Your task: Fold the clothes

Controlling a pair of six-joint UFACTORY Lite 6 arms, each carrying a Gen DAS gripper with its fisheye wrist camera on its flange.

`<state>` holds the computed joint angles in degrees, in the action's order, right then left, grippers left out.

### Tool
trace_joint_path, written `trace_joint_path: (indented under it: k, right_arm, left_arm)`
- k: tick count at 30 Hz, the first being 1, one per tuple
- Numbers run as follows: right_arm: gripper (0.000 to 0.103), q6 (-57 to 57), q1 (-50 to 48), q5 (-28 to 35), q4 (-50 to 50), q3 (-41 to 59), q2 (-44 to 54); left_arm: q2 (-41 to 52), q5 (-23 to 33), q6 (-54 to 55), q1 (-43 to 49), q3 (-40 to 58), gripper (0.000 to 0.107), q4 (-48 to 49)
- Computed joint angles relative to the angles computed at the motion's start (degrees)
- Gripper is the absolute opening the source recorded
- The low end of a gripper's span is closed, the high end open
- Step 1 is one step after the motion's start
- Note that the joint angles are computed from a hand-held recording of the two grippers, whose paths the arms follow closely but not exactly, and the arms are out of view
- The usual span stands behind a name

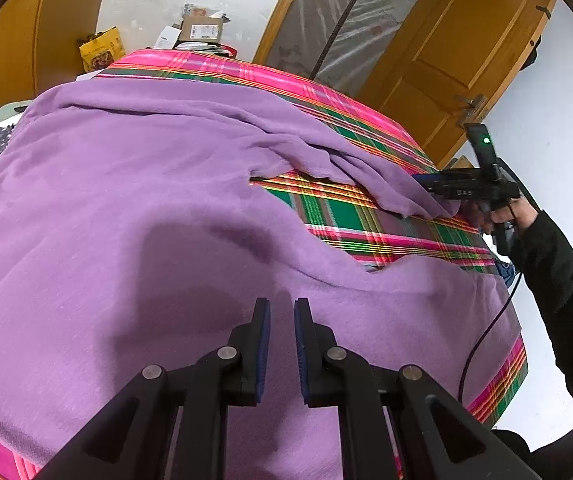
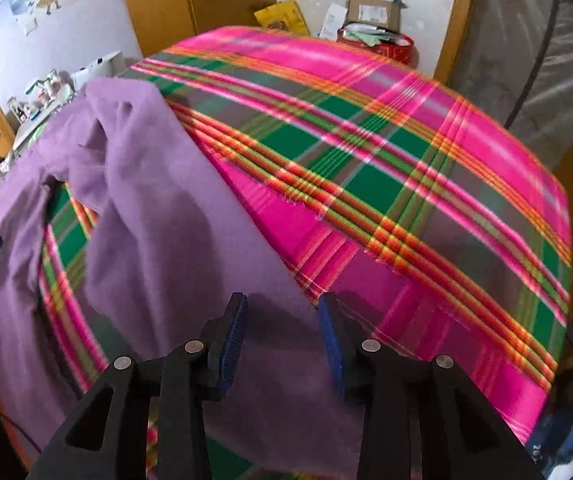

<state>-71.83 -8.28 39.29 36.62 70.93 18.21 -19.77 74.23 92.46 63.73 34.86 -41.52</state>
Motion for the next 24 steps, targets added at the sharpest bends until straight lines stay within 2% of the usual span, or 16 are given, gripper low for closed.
trace_joint_path:
  k: [3,4,6,12,16,21,24]
  right_arm:
    - [0.037,-3.0,-1.1,0.9,2.7,0.4,0.7]
    - [0.022,-3.3,-1.3,1.1,2.7,0.5,0.8]
    - [0.005,-3.6,-1.5,2.7,2.1,0.6,0.7]
    - [0.004,-2.7,0.8,-1.0,1.7,1.0,-2.3]
    - [0.004,1.9,1.1,-4.4,2.6,8.5,-0.6]
    - [0.005,18.2,4.1,-7.2,-9.6,25.1,10.6]
    - [0.017,33.2,5.3,-6.3,-22.8,34.1,18.6]
  left_arm:
    - [-1.0,0.0,-1.1,-1.8,0.1,0.012,-0.4]
    - [-1.3,0.0,-1.5,-2.5,0.1,0.012,-0.6]
    - [-1.8,-0.3,-2.3,-3.8,0.0,0.012,-0.9]
    - [-2.2,-1.0,-4.0,-6.2,0.1,0.012,-1.5]
    - [-2.0,-1.2,-4.1,-6.4,0.1,0.012,-1.6]
    - [-1.8,-1.6,-4.3,-6.5,0.1,0.012,-1.6]
    - [-1.6,-1.8,-4.4,-6.6,0.1,0.012,-1.6]
